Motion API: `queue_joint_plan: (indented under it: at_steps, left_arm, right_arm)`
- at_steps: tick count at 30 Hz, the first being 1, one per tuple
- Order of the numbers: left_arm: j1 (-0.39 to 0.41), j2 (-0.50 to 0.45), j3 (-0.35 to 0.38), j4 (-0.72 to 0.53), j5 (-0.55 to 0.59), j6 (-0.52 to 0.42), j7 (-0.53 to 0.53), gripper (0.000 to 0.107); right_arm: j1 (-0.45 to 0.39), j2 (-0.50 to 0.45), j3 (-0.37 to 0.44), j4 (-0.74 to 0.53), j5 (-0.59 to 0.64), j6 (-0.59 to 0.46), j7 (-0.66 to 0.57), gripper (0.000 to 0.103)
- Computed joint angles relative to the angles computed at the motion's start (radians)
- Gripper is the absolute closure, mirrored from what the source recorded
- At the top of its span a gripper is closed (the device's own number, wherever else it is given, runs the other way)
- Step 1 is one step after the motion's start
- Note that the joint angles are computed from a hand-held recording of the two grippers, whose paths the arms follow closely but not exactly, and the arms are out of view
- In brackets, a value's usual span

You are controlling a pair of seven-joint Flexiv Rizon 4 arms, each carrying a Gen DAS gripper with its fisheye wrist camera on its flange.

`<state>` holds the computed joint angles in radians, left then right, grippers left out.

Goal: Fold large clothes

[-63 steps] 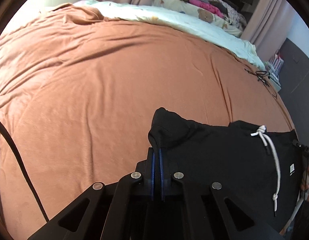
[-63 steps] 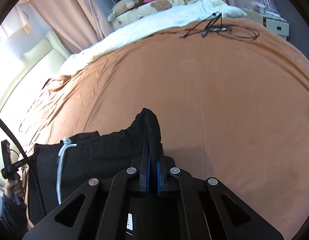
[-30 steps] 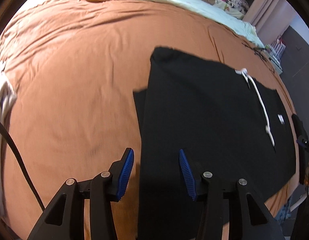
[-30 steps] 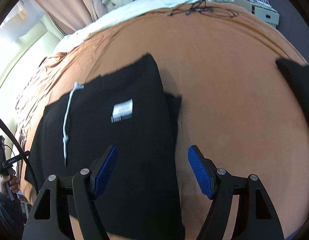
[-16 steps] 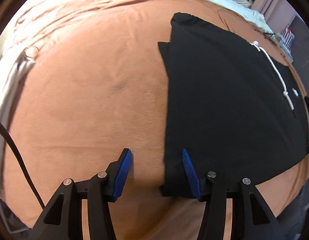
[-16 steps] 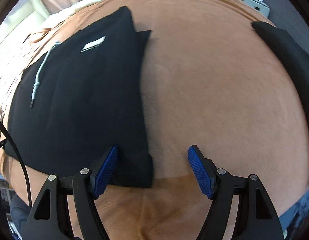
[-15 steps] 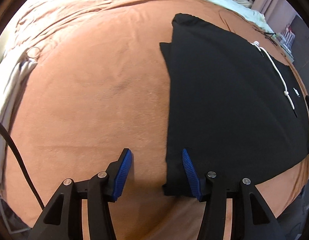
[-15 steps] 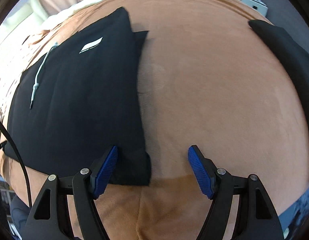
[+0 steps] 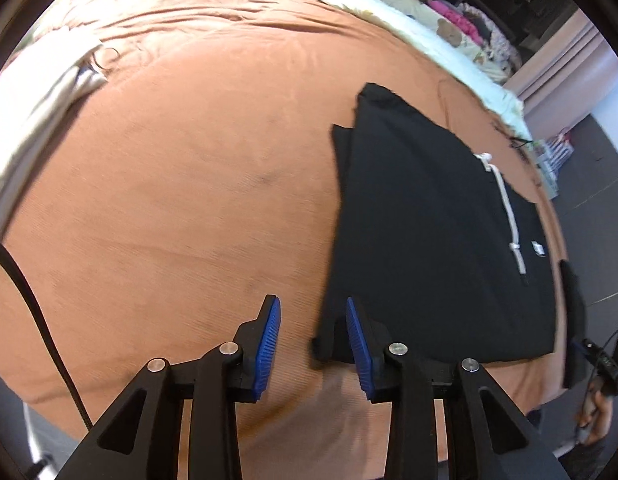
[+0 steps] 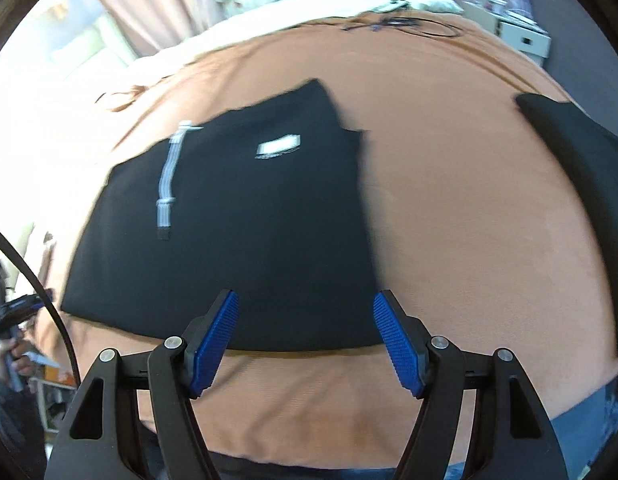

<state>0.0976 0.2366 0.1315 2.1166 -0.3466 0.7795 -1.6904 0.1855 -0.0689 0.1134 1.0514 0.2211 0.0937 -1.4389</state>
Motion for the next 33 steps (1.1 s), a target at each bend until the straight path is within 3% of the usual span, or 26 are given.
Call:
queue_joint_plan:
  at_steps: [2,6,13,17,20,25,27,31,33]
  left_arm:
    - [-0.018,-0.006,-0.001,0.013,-0.053,0.014,0.011,0.057]
    - [-0.036,-0.015,-0.003,0.026,-0.117,0.017,0.008,0.056]
    - [-0.028,-0.004,0.0,0.051,-0.114,-0.009,-0.056,0.056]
    - [-0.033,-0.004,0.011,0.07,-0.158,-0.017,-0.032,0.056]
    - [-0.033,-0.01,0.01,0.075,-0.174,-0.002,-0.018,0.056]
    - [-0.039,-0.033,0.014,0.094,-0.266,0.045,0.004,0.056]
    - [-0.041,-0.036,0.011,0.101,-0.29,0.062,0.003,0.056]
    - [-0.043,-0.04,0.008,0.106,-0.317,0.077,0.003,0.056]
    - [-0.044,-0.037,0.009,0.108,-0.322,0.077,0.003,0.056]
  right_arm:
    - [0.01,-0.009,0.008,-0.025,0.031,-0.011,0.001,0.034]
    - [0.037,-0.034,0.028,-0.065,0.066,-0.032,-0.008,0.035]
    - [0.078,-0.12,0.049,-0.139,0.071,-0.07,-0.036,0.038]
    - [0.108,-0.189,0.056,-0.198,0.047,-0.072,-0.038,0.04]
    - [0.126,-0.263,0.056,-0.289,0.034,-0.09,-0.026,0.055]
    - [0.178,-0.378,0.051,-0.418,-0.026,-0.123,0.002,0.058]
    - [0.205,-0.432,0.048,-0.474,-0.049,-0.134,0.019,0.064]
    - [0.227,-0.52,0.053,-0.586,-0.06,-0.181,0.021,0.092]
    - [0.228,-0.546,0.062,-0.619,-0.041,-0.21,0.035,0.098]
